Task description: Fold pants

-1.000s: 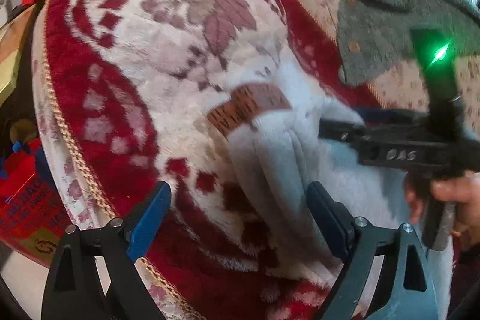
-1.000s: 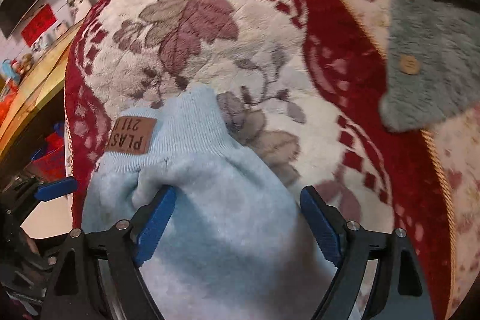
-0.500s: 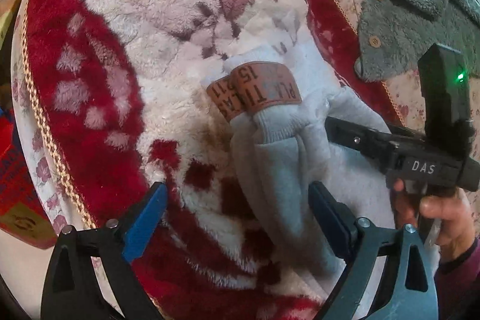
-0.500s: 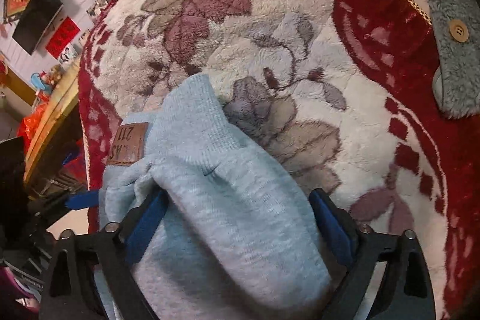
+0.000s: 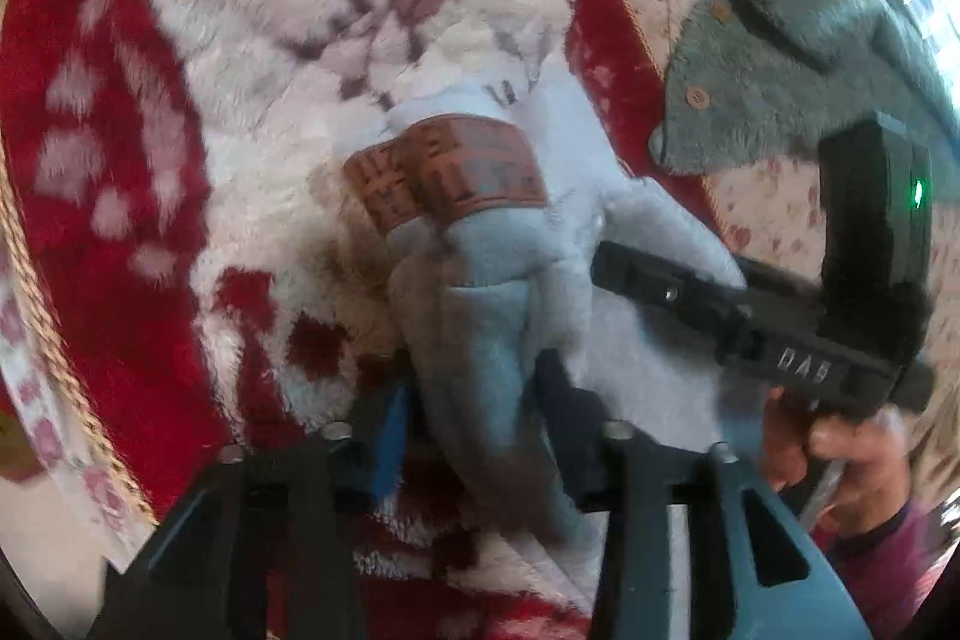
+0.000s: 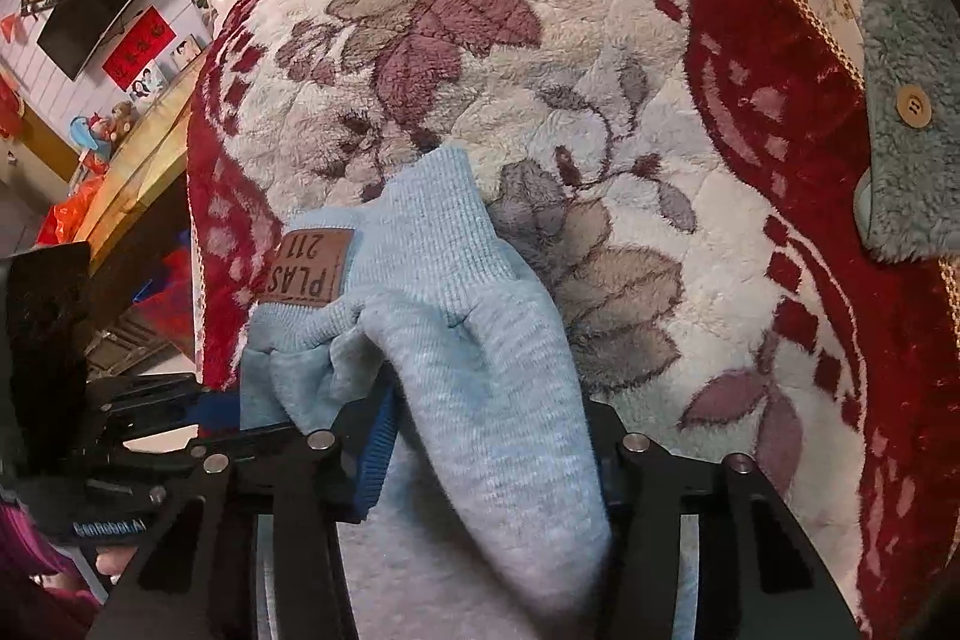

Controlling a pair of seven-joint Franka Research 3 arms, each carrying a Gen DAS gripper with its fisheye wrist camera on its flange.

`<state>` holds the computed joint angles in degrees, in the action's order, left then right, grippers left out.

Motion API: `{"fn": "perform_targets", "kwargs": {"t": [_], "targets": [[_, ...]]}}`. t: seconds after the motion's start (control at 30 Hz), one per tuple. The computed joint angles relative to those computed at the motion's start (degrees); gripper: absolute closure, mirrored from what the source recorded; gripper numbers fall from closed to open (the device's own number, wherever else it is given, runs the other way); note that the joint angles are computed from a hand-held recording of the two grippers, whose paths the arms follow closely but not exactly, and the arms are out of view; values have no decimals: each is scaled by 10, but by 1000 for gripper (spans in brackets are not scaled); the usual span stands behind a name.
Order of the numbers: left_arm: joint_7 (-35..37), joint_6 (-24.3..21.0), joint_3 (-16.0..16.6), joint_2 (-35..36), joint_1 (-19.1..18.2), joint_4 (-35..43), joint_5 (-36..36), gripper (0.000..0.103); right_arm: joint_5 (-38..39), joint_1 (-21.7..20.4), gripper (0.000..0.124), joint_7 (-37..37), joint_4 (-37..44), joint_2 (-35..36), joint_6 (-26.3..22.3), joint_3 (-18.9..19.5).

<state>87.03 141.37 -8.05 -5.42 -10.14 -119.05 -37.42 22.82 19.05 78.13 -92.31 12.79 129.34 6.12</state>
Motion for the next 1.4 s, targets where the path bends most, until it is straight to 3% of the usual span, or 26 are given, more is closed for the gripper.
{"fn": "perform_targets", "kwargs": {"t": [0.1, 0.23, 0.3, 0.33, 0.37, 0.4, 0.47, 0.6, 0.83, 1.13, 1.27, 1.4], "targets": [[7, 3, 0, -1, 0, -1, -14, 53, -18, 4, 49, 17, 10, 7, 0, -3], [27, 9, -2, 4, -8, 4, -37, 30, -21, 2, 43, 18, 45, 34, -25, -1], [7, 7, -10, 6, -8, 10, 9, 30, -9, -1, 45, 4, 33, 30, -12, 1], [-6, 10, -15, 6, -9, 11, 36, 37, -3, -2, 47, -4, 21, 24, -1, 3], [-14, 10, -15, 5, -8, 10, 53, 53, 16, -7, 55, -17, 13, 18, 2, 6], [-23, 11, -24, 5, -1, 10, 71, 59, 27, -9, 62, -24, 8, 14, 3, 7], [9, 2, -7, 7, -11, 13, 22, 78, 37, -11, 70, -32, 0, 6, 6, 7], [49, 6, -4, -1, -10, 7, -16, 81, 38, -8, 79, -29, -5, -2, 8, 4], [134, 33, 8, -30, -23, -11, -98, 82, 84, -15, 82, -36, -40, -39, 38, 3], [184, 113, 4, -79, -62, -35, -76, 82, 130, -16, 82, -40, -88, -104, 71, -4], [186, 175, -11, -119, -92, -62, -15, 82, 130, -19, 82, -41, -115, -158, 63, -13], [192, 202, -10, -145, -135, -76, 17, 82, 111, -22, 82, -33, -158, -229, 51, -24]]}}
